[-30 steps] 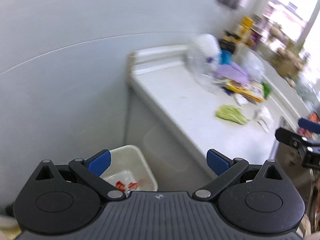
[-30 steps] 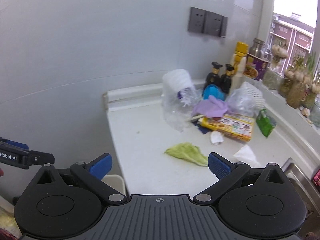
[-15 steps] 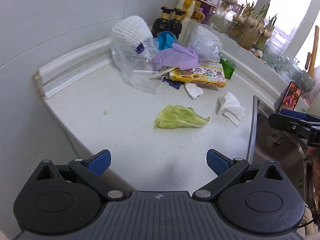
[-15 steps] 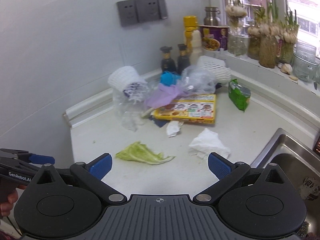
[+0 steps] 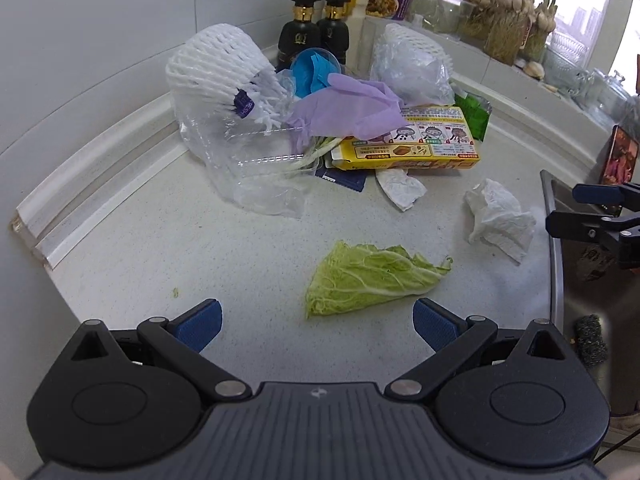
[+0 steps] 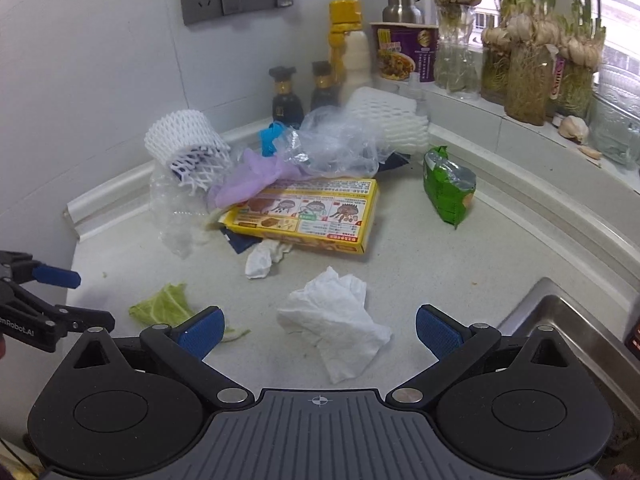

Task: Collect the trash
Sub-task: 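Grasp the green cabbage leaf with the left tool while the right tool grasps the white tissue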

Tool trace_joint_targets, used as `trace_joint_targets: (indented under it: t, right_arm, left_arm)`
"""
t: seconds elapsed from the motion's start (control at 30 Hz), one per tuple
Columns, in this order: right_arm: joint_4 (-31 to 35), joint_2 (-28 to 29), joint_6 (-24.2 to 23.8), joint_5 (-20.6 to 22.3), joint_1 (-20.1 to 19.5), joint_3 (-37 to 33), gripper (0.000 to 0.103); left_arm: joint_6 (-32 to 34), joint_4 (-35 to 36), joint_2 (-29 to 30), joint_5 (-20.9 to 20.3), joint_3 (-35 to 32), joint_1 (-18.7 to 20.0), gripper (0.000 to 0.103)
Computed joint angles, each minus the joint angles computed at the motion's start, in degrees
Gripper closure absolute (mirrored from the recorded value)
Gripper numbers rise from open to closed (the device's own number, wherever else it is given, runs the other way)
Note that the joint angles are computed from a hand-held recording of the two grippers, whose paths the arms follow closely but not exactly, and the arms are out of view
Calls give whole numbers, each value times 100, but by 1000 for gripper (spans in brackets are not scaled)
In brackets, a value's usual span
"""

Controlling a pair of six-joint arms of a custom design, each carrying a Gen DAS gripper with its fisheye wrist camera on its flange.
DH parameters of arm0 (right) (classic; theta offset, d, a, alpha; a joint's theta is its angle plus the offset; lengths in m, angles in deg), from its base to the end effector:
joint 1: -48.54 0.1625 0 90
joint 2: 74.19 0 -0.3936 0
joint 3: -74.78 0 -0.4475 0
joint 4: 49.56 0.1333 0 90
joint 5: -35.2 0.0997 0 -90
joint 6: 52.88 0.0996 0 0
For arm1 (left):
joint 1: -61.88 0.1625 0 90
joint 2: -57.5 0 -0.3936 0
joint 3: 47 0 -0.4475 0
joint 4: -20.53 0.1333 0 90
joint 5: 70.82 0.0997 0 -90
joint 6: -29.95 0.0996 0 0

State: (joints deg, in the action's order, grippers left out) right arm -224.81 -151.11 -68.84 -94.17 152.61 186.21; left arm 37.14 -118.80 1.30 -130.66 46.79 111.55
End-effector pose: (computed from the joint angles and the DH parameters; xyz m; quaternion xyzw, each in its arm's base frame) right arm 0.2092 -0.5461 0.3208 0.0810 -0.8591 0.3983 0.3110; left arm -0.3059 -0.6437 0.1526 0.3626 0.8898 -0.1685 0.2199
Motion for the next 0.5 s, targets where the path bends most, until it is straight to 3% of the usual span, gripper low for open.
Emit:
trace_joint_targets:
  t: [0.17, 0.3, 0.5]
  right_arm:
    - [-354, 117, -403, 618, -272, -19, 1]
    - [-381, 255, -548, 878, -424, -95, 1]
    - [-86, 349, -411, 780, -524, -198, 3]
  left_arm:
    - [98, -504, 175, -61, -1, 71, 1]
    - [-251, -285, 260, -233, -105, 130, 3]
    - [271, -177, 383, -322, -152, 137, 5]
